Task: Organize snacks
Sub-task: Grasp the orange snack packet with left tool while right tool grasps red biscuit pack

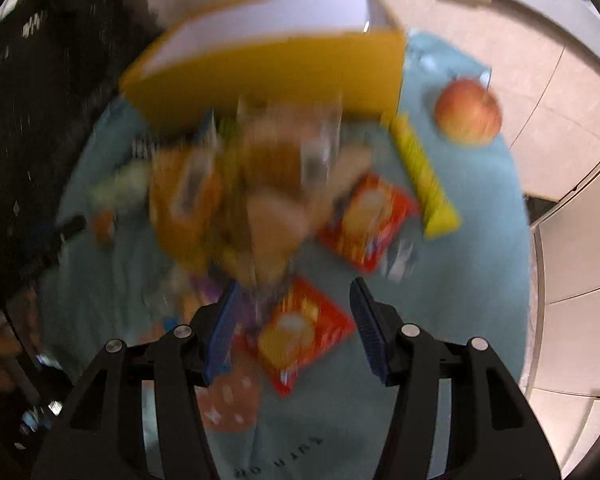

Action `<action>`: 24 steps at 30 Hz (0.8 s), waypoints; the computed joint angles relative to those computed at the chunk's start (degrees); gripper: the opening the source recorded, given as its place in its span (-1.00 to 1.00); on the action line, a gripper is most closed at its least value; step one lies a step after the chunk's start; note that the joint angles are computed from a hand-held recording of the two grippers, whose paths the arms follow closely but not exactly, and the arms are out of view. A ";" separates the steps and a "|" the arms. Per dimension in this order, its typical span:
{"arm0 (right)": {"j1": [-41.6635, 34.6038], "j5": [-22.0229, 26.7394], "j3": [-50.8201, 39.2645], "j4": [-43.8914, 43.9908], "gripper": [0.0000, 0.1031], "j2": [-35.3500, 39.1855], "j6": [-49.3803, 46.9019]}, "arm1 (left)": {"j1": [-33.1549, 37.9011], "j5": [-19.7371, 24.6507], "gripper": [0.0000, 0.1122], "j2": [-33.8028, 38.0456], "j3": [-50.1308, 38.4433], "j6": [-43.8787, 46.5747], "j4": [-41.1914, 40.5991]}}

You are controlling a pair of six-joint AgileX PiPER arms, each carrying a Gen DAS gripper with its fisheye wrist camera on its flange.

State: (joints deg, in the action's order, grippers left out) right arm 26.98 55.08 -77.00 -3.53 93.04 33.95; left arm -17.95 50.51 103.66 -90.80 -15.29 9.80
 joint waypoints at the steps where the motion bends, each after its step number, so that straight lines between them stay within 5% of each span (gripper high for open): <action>1: 0.58 -0.91 1.36 0.11 0.10 -0.12 0.24 | 0.58 -0.48 0.73 -0.19 1.19 -0.37 -0.05; 17: 0.55 -6.59 6.52 -1.40 0.12 1.87 -0.84 | 0.72 -2.75 0.73 8.01 -0.99 -0.53 1.51; 24: 0.50 -8.40 6.18 -0.01 0.28 2.92 -3.37 | -0.24 -4.42 0.73 9.84 0.17 -0.44 2.48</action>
